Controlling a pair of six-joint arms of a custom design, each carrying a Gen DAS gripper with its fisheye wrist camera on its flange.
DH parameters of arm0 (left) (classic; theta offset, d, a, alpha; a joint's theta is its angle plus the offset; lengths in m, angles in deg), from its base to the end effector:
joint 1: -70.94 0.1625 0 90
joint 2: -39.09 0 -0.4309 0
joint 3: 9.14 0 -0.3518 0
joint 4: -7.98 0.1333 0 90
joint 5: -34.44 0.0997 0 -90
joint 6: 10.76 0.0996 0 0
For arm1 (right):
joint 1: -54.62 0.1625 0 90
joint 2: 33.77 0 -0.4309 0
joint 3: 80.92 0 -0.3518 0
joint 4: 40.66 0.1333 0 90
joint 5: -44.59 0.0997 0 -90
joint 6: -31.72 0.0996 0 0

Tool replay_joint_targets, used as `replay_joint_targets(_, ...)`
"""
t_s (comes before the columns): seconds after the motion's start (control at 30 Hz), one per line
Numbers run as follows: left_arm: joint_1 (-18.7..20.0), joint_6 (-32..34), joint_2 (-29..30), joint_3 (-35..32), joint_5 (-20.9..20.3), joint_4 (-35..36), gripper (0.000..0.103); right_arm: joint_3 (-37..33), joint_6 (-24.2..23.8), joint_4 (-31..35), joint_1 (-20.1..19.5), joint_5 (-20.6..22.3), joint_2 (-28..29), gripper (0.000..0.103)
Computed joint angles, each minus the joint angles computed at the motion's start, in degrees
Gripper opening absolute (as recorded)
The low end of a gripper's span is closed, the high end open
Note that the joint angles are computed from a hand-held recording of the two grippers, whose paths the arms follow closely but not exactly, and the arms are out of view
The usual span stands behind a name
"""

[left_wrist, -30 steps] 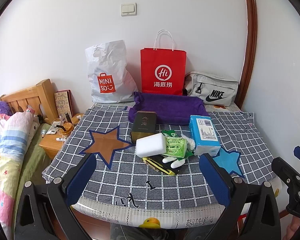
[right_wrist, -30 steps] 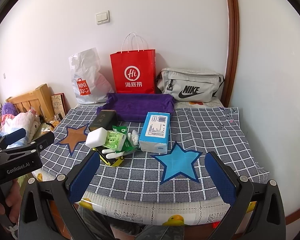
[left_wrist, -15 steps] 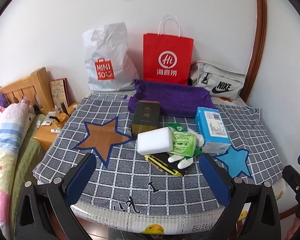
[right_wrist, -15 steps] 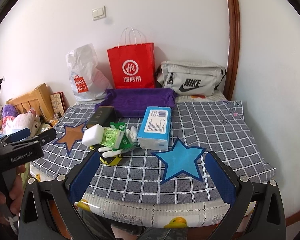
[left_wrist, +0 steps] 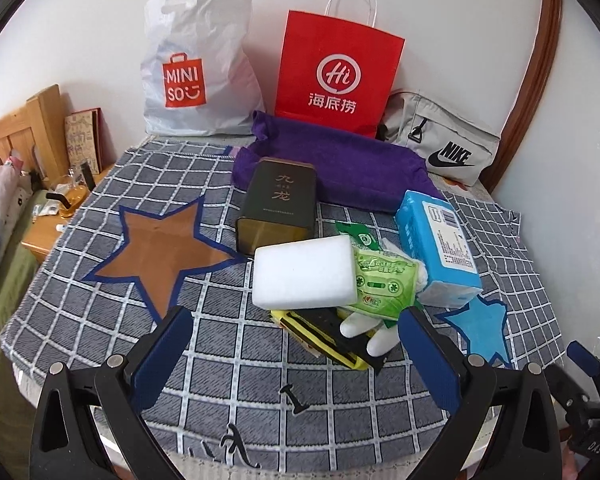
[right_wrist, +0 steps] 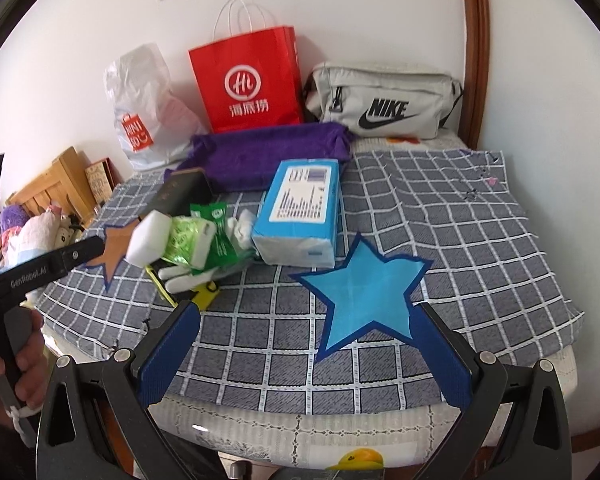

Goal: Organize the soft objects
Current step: 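Reach the left gripper to the white block and close on it, then grasp the green tissue pack with the right gripper while the left lifts the white block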

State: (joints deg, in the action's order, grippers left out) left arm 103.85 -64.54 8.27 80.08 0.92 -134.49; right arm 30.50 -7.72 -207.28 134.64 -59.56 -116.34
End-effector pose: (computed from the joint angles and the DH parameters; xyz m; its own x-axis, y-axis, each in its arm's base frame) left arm -0.4264 -0.5336 0.0186 -0.8082 -0.1344 -0.5733 0.3097 0.7311 -0.6079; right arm 0.0202 -0.5137 0.4289 -0.7873 -0.1531 0.5973 -0.4968 0.7312 -0.4675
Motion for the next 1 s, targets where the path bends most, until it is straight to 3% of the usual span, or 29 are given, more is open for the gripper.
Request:
replay_joint_targets(0.17,2.74,4.76,1.33,-1.11,-3.86,-6.08,0.103,-1.50,-0.71,0.29,-0.32,-0.98,2.75,0.103)
replay_joint_targets(0.47,6.50,10.47,3.94,-4.58,-7.68,-9.51,0.103,-4.29,-0.56,1.64,0.74,-2.53,6.91,0.103)
replay_joint_targets(0.53,6.91,12.38,4.14,-3.96,-7.84,-12.70,0.095,-4.99,-0.39,2.73,1.15,-2.28,7.65,0.103)
replay_joint_targets(0.6,7.36,14.56,4.02,-3.47,-8.97,-15.03,0.078,-5.84,-0.32,3.97,1.43,-1.15,8.42,0.103)
replay_joint_targets(0.73,8.11,16.91,2.87,-1.88,-11.74,-19.09,0.078,-8.98,-0.58,6.66,2.33,2.20,11.24,0.102)
replay_joint_targets(0.93,7.64,14.91,-0.88,2.10,-8.08,-17.87,0.078,-13.40,1.28,11.72,3.65,5.97,14.83,0.101)
replay_joint_targets(1.0,7.75,13.50,-1.97,3.08,-6.78,-16.13,0.078,-13.91,0.58,11.78,4.47,5.26,15.93,0.101)
